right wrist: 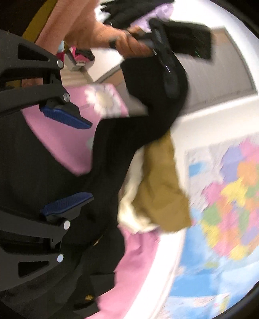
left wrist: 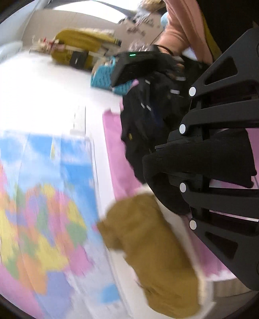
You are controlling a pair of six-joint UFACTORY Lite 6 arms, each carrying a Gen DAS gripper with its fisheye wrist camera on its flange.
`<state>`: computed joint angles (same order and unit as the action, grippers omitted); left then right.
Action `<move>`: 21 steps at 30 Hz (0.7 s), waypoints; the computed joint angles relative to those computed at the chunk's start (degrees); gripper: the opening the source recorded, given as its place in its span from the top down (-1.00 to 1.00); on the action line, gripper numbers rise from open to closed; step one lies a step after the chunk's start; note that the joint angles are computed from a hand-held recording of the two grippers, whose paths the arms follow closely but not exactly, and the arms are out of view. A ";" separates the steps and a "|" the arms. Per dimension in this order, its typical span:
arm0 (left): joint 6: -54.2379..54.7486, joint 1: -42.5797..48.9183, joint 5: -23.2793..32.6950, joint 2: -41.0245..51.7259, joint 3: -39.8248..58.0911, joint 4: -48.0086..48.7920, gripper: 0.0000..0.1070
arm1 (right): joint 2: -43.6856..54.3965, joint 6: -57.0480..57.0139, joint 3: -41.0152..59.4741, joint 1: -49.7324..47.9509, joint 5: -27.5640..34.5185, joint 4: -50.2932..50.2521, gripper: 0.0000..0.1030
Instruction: Fold large clothes
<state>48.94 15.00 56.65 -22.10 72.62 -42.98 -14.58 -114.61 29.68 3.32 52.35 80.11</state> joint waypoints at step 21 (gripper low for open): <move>-27.13 -40.47 -16.51 48.48 45.17 16.06 -0.55 | 13.79 0.81 8.69 -42.34 19.08 -3.87 0.52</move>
<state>21.82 -25.47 40.14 26.38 117.78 -26.92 -0.79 -113.80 38.38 -39.02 71.43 76.24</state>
